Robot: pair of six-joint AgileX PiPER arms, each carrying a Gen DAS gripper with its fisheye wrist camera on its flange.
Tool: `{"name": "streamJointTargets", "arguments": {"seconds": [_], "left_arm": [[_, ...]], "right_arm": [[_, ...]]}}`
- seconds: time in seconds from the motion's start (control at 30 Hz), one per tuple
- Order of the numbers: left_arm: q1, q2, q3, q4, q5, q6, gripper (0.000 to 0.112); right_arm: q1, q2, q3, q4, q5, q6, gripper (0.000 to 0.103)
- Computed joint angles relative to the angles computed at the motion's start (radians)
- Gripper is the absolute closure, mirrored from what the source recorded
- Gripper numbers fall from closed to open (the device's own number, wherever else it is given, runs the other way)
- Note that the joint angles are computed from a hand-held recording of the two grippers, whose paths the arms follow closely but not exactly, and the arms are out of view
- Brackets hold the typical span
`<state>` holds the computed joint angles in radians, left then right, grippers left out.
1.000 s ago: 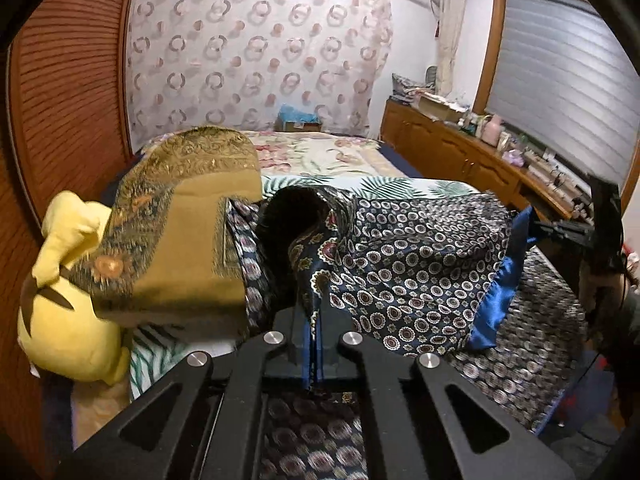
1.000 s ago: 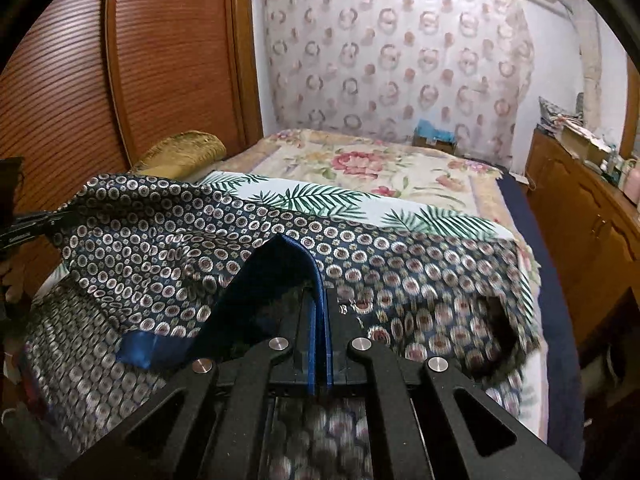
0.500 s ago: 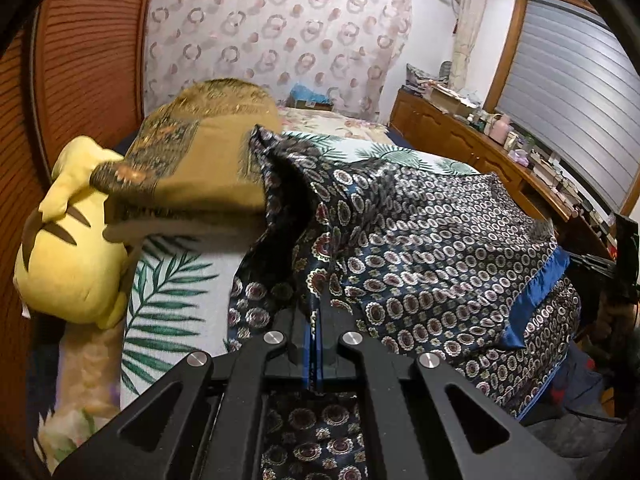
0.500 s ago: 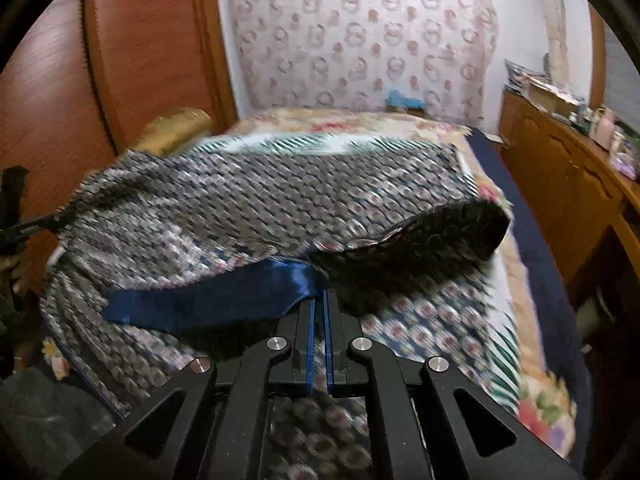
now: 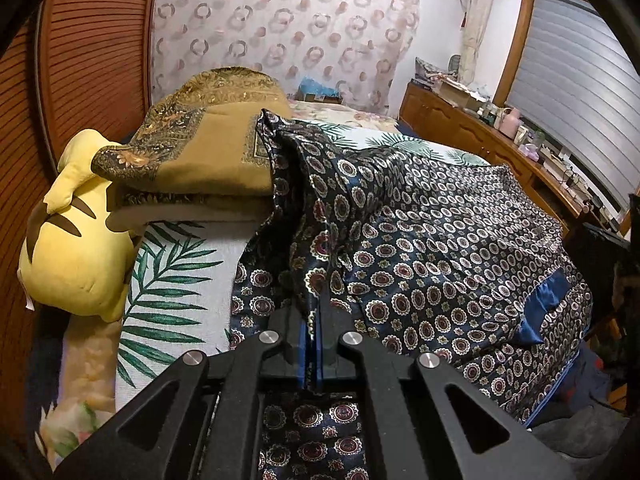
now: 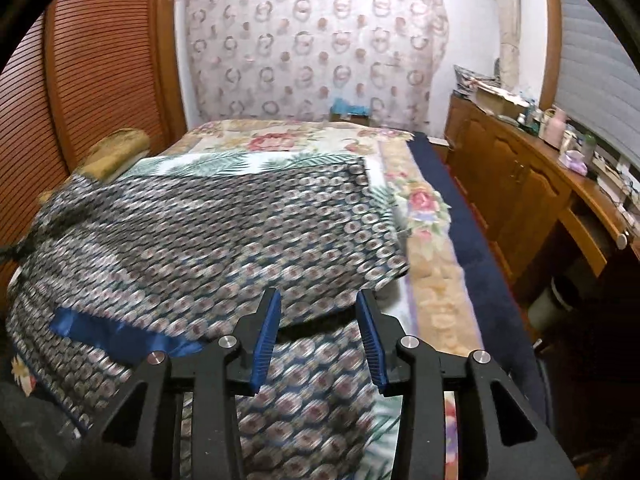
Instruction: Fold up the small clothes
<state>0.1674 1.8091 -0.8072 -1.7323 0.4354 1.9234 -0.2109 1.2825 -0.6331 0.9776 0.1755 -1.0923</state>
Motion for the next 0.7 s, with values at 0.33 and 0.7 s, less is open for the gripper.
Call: {"name": "streamJointTargets", "arguments": {"seconds": [0.33, 0.7], "left_arm": [[-0.013, 0.026, -0.024, 0.048, -0.024, -0.053, 0.110], [0.013, 0.007, -0.006, 0.015, 0.010, -0.006, 0.110]], "right_arm": [[-0.049, 0.345, -0.316, -0.283, 0.063, 0.318, 0.063], [-0.059, 0.309, -0.325, -0.202, 0.191, 0.223, 0.102]]}}
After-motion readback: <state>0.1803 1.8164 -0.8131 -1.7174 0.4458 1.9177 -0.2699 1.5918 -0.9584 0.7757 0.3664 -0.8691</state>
